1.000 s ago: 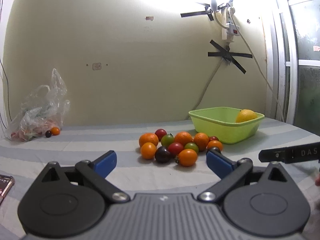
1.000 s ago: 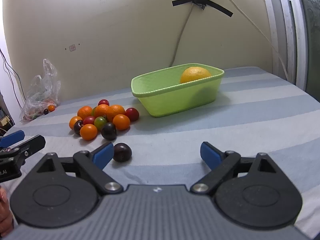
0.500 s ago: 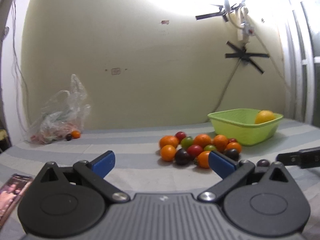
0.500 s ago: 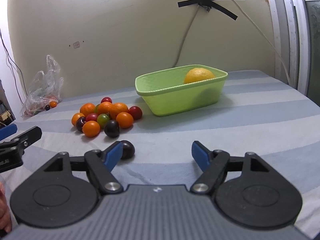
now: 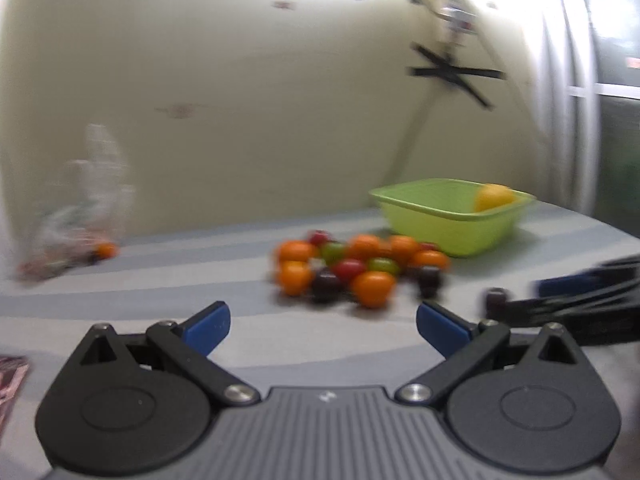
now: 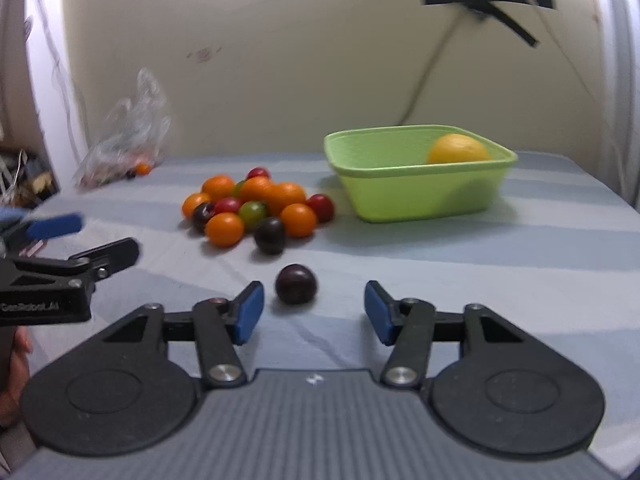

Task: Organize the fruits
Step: 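Grasp the dark purple tomato with the right gripper while the left grasps an orange tomato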

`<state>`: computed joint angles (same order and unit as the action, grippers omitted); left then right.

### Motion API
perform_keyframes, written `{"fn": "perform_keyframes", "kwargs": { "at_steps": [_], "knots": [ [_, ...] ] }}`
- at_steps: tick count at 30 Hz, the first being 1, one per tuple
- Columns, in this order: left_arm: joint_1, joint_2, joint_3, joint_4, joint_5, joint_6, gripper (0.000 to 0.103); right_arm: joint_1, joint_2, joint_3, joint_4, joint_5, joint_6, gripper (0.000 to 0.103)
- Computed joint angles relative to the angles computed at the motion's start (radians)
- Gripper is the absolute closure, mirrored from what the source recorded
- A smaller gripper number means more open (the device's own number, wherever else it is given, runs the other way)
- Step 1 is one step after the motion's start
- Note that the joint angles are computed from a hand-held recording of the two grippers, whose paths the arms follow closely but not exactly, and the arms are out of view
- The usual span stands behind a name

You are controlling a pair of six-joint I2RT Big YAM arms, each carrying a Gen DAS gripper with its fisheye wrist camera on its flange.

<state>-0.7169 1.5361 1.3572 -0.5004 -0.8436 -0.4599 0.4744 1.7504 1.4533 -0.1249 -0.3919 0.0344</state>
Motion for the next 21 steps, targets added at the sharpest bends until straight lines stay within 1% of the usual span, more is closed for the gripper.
{"fn": "perform_keyframes", "kwargs": {
  "at_steps": [1,2,3,4,5,6,7,9,11,14,16,17,18,20,21],
  "knots": [
    [0.01,-0.001,0.004,0.011,0.042,0.011,0.0,0.004,0.007,0.015,-0.022,-0.003,-0.022,0.056],
    [0.021,0.003,0.017,0.017,0.092,0.018,0.002,0.009,0.016,0.033,-0.05,0.0,-0.045,0.059],
    [0.033,0.01,0.032,0.015,0.134,0.021,0.009,0.014,0.022,0.045,-0.066,0.011,-0.063,0.066],
    [0.046,0.021,0.054,0.001,0.172,0.018,0.014,0.019,0.024,0.049,-0.063,0.03,-0.082,0.067],
    [0.063,0.038,0.085,-0.03,0.217,0.005,0.024,0.021,0.026,0.053,-0.064,0.033,-0.095,0.068],
    [0.081,0.054,0.113,-0.064,0.263,-0.022,0.032,0.022,0.029,0.057,-0.066,0.03,-0.1,0.069],
    [0.104,0.072,0.142,-0.1,0.319,-0.063,0.033,0.019,0.031,0.058,-0.068,0.024,-0.101,0.07],
    [0.135,0.098,0.174,-0.137,0.379,-0.136,0.033,0.015,0.032,0.058,-0.067,0.01,-0.092,0.071],
    [0.157,0.114,0.187,-0.148,0.408,-0.181,0.034,0.008,0.034,0.06,-0.067,-0.007,-0.079,0.071],
    [0.181,0.117,0.173,-0.112,0.449,-0.224,0.034,0.006,0.034,0.059,-0.067,-0.019,-0.072,0.071],
    [0.184,0.12,0.167,-0.09,0.444,-0.231,0.034,0.005,0.035,0.061,-0.067,-0.024,-0.068,0.071],
    [0.18,0.124,0.169,-0.089,0.431,-0.224,0.038,0.005,0.035,0.061,-0.067,-0.028,-0.066,0.073],
    [0.176,0.128,0.172,-0.09,0.416,-0.212,0.048,0.003,0.036,0.062,-0.067,-0.037,-0.065,0.077],
    [0.167,0.139,0.183,-0.101,0.39,-0.18,0.064,0.002,0.033,0.057,-0.065,-0.04,-0.068,0.077],
    [0.161,0.141,0.187,-0.108,0.374,-0.174,0.064,0.002,0.032,0.056,-0.064,-0.041,-0.067,0.078]
  ]
}}
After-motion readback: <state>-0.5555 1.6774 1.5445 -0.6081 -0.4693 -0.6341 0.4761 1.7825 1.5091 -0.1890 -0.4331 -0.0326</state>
